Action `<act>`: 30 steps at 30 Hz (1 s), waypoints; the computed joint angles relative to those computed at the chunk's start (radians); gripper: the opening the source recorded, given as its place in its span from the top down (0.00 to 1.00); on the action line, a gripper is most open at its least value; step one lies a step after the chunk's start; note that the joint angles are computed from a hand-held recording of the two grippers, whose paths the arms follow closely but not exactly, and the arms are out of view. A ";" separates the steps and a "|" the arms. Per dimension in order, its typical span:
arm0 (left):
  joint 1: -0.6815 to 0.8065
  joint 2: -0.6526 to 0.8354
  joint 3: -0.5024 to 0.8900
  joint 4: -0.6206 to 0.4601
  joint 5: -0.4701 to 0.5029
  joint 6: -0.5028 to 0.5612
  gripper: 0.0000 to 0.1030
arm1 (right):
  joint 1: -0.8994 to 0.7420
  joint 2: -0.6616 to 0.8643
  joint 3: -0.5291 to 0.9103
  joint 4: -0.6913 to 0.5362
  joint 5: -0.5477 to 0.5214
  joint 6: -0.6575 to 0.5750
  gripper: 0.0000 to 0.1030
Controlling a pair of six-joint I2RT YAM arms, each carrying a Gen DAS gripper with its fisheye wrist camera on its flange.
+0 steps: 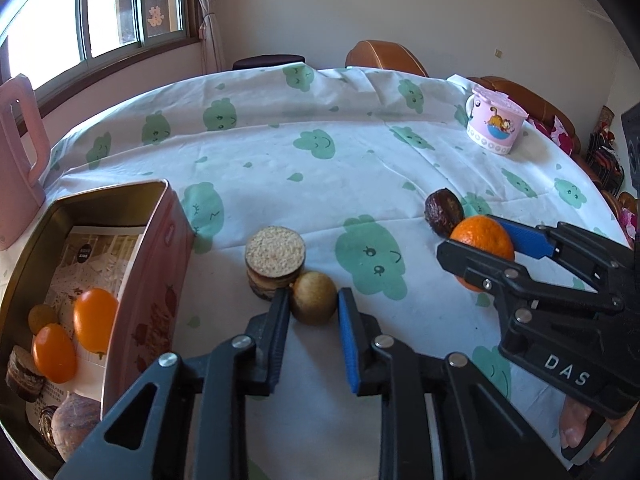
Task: Organize fruits
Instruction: 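Grasp the brown kiwi with the left gripper while the right gripper holds the mandarin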
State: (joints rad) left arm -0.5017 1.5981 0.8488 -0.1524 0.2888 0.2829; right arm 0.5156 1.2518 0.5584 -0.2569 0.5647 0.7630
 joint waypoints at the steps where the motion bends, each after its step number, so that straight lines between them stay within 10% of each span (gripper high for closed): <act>1: 0.002 -0.005 -0.004 0.005 0.005 -0.002 0.75 | 0.001 -0.002 -0.001 0.000 -0.001 0.000 0.53; 30: 0.046 -0.143 -0.139 0.180 0.063 -0.035 0.75 | 0.064 -0.080 -0.052 0.055 0.071 -0.017 0.53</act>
